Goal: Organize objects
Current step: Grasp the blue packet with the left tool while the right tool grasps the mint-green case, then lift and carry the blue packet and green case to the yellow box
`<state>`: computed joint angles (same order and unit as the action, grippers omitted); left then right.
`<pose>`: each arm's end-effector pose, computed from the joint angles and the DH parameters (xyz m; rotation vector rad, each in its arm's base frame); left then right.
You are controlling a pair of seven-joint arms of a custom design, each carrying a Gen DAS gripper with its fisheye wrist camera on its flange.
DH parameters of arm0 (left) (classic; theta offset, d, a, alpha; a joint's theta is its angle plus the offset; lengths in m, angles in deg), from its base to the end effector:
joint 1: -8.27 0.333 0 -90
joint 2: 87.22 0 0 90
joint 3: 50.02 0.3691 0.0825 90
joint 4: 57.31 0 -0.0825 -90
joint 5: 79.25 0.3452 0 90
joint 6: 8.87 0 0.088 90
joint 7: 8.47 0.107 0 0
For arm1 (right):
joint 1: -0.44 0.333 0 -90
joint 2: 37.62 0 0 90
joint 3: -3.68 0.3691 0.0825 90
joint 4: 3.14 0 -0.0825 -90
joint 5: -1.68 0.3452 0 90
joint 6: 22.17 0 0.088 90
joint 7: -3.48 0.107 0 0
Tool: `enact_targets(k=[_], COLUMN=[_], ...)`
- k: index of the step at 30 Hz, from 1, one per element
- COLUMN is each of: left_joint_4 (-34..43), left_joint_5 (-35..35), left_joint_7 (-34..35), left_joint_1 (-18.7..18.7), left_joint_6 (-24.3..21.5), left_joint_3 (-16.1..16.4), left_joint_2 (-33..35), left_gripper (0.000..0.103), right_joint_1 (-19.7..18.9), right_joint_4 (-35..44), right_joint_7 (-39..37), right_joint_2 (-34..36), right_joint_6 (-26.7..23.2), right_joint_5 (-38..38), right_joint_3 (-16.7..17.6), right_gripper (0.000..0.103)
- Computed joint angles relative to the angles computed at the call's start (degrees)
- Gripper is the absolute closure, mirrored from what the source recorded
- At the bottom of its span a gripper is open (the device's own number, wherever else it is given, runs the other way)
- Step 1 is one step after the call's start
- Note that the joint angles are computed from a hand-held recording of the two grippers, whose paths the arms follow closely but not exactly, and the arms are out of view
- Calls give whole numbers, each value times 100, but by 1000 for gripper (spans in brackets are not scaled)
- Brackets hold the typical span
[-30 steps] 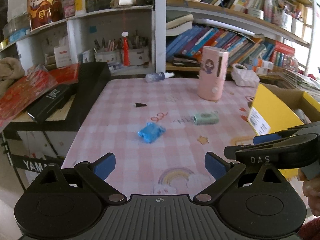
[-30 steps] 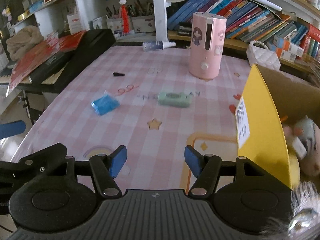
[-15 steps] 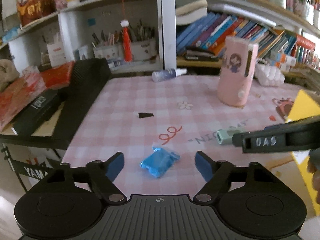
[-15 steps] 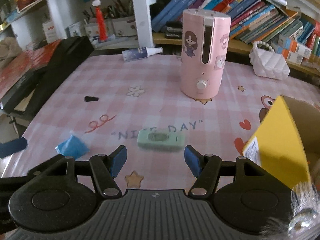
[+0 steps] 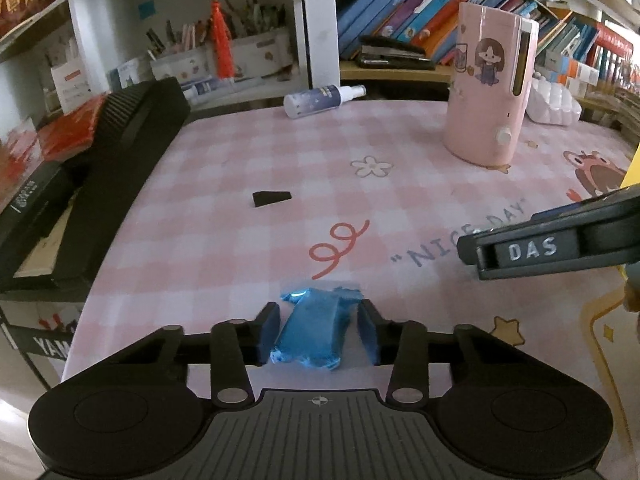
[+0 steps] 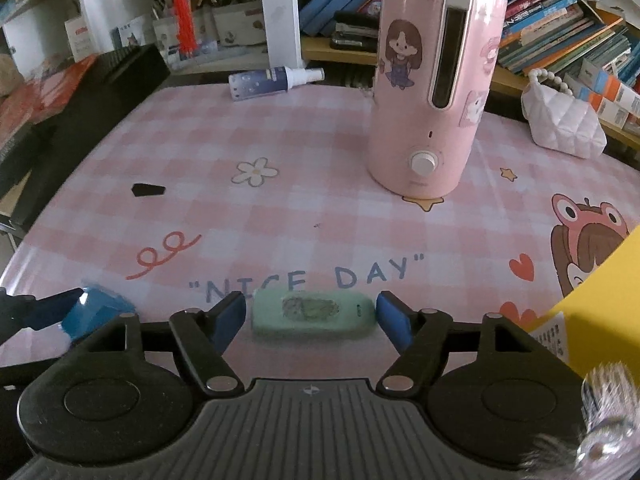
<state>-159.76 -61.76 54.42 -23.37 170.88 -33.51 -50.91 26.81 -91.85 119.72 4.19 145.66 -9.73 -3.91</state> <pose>0.6625 -0.2508 0.3599 -1.5863 1.9694 -0.7227 0.7033 0.2818 0.3609 -1.9082 1.7022 -0.5477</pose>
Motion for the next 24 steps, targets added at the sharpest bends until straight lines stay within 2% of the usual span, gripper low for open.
enact_targets(k=[2,6,8,10,19,24], left_joint_4=[23,26,-70,-223,-1161,-1695], left_joint_5=[-4,-30,-74,-113,-666,-1112], left_joint_7=[19,11,-27,-81,18,183], left_joint_1=[18,29,83,26,-255,-487], left_joint_6=[-14,-38,31,145,715,976], left_joint_3=[-33,-58,-126,-63,122,260], left_joint_2=[8,-7,-94,-204,-835,-1155], left_gripper=[71,77,77,77,79,80], right_joint_1=[-60,-4,36,63,116,332], right_joint_4=[45,-18,-77,-179,-1110,-1778], right_joint_7=[-17,54,104,121,-211,-404], right_joint_2=[37,44,19,-49,-690,-1122], right_joint_6=[-71,69,149,277,1031,1327], right_joint_5=[58,42,34,13,50,122], right_joint_3=[63,-33,-93,-129,-40,-169], right_gripper=[36,36,36,36,36,36])
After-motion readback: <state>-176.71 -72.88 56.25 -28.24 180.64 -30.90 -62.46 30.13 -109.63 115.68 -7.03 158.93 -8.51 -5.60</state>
